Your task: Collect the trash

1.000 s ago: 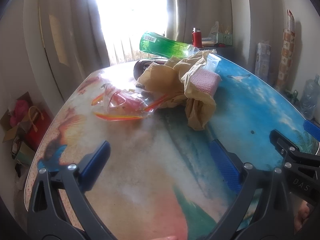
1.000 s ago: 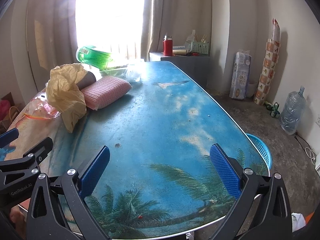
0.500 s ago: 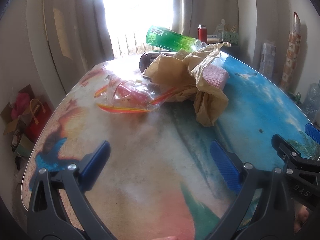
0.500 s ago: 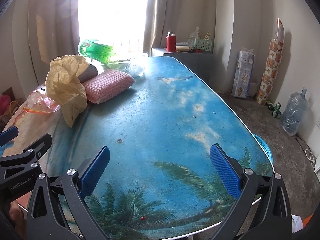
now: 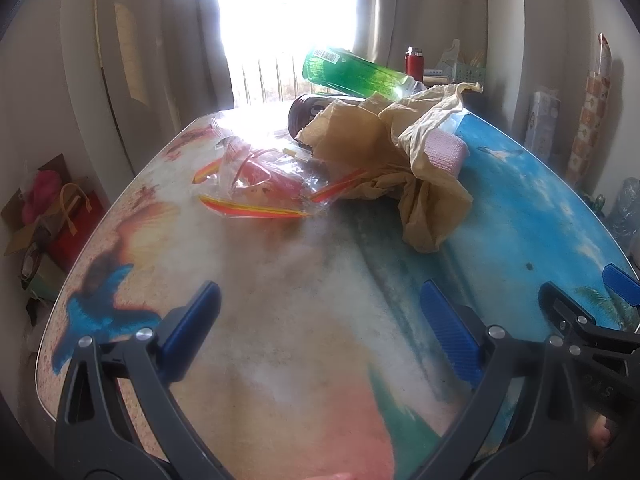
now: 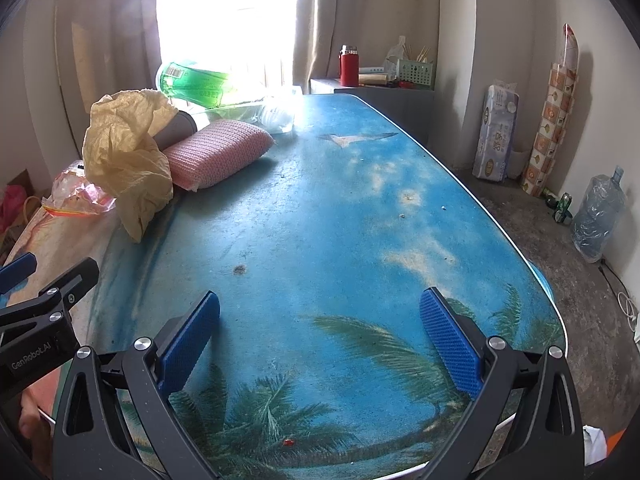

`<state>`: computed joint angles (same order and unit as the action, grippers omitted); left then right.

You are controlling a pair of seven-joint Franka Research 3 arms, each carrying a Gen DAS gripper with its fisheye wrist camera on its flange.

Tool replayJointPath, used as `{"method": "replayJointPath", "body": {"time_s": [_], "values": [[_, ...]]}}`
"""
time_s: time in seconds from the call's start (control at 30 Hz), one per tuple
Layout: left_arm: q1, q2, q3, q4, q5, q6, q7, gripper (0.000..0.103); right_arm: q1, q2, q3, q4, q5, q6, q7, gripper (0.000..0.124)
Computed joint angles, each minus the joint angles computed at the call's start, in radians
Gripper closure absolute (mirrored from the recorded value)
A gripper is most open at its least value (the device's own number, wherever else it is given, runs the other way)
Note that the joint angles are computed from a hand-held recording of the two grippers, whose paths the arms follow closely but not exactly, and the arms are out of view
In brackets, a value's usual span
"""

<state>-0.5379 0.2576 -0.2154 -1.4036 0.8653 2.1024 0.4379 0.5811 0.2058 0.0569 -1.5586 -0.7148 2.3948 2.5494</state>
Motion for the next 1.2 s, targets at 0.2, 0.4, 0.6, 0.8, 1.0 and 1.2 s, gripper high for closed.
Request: {"method": "replayJointPath", "body": {"time_s": [0.2,0.4,0.6,0.8,1.0,1.2], "values": [[-0.009,0.013,0.002,0.019,0.005,-0.02,0.011,0.007,-0.003,0.001,0.0,-0.002,0.008,0.011,-0.005,0.026],[-0.013,0.025,0.004,0.038,-0.007,-0.037,0.027,0.007,0.0,0.004,-0.003,-0.002,0.003,0.015,0.003,0.026],[-0.026,0.047,0.01,0.072,-0.013,-0.069,0.061,0.007,0.008,0.004,-0.004,0.001,-0.026,0.001,0.022,0.026],[-0.042,0.073,0.017,0.112,-0.017,-0.104,0.096,0.007,-0.001,-0.002,-0.002,-0.015,-0.015,0.027,0.016,0.026],[-0.043,0.073,0.022,0.112,-0.027,-0.094,0.109,0.007,-0.001,-0.005,-0.003,-0.022,-0.027,0.04,0.024,0.026],[-0.01,0.052,0.014,0.08,-0.096,-0.042,0.104,0.007,-0.002,-0.01,-0.001,-0.031,-0.035,0.046,0.033,0.026]]}}
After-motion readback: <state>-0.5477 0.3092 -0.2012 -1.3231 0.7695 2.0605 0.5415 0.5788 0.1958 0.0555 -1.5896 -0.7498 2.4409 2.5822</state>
